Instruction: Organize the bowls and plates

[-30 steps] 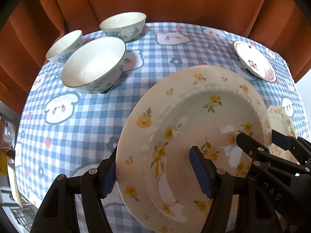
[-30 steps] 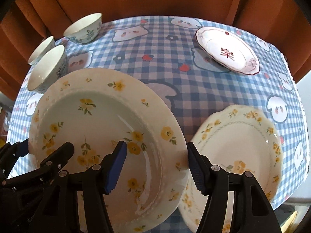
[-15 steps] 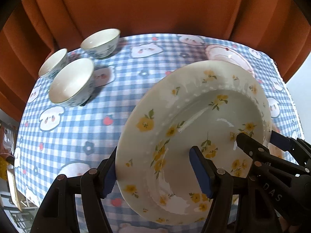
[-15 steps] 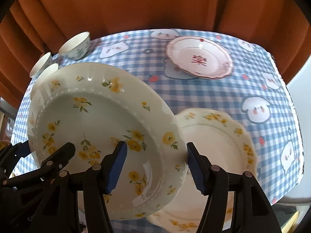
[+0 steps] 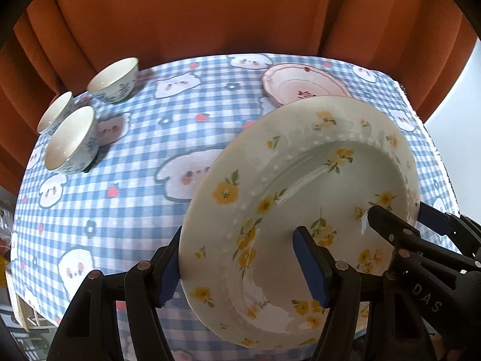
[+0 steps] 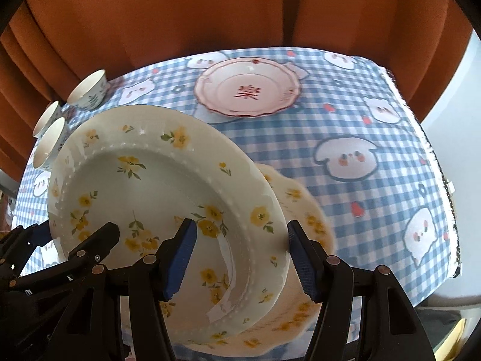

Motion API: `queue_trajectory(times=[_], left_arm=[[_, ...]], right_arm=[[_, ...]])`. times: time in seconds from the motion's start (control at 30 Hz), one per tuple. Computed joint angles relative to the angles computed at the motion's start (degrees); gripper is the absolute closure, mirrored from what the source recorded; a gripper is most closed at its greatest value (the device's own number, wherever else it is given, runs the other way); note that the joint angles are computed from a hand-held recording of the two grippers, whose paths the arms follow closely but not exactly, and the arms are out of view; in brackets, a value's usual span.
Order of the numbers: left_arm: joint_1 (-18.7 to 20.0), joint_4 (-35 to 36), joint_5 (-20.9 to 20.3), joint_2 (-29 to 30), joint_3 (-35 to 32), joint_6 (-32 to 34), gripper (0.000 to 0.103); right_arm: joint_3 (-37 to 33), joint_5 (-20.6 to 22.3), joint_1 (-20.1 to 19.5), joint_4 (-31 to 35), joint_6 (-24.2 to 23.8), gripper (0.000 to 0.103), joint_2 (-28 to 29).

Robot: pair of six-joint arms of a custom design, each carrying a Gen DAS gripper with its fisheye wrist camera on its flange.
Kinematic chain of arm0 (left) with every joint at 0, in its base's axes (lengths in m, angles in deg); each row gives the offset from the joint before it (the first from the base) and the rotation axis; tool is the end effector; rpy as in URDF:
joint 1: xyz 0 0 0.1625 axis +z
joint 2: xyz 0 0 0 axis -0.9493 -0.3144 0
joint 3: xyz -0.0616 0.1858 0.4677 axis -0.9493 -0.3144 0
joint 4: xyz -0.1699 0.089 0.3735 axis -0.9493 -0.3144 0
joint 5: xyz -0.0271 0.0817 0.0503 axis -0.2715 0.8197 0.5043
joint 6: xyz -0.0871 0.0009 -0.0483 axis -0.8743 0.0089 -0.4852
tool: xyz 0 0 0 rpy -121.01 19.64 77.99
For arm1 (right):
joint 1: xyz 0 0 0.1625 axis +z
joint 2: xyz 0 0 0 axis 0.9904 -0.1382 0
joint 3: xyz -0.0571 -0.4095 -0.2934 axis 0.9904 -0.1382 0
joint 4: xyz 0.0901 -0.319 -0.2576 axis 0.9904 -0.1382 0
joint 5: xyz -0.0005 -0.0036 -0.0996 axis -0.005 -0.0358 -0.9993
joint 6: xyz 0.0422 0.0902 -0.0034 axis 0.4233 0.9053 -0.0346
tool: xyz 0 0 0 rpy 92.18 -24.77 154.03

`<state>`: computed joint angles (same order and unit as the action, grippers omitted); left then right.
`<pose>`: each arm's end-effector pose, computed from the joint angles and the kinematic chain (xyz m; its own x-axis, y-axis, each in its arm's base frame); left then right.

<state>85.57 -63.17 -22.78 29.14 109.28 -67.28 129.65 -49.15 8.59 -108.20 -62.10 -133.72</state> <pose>-0.4937 -0.3155 -0.0247 -0.7059 -0.3164 -0.6337 0.0575 0.8661 -0.4965 0.0847 -0.3719 0.3928 -0.6753 -0.3768 0.6340 -0.5163 0.8554 -0.0415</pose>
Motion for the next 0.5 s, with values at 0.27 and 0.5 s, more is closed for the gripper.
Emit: queue_trajectory(times=[0.27, 0.5], left_arm=[[0.57, -1.53, 0.83, 3.68, -4.16, 1.67, 0.033], [1.42, -3.45, 1.42, 6.32, -6.48, 2.69, 0.034]], right_arm=[[-2.75, 1.63, -3.90, 0.73, -3.79, 0.037, -1.56], [-4.73, 2.57, -6.05, 0.46, -6.59, 0.038, -2.10]])
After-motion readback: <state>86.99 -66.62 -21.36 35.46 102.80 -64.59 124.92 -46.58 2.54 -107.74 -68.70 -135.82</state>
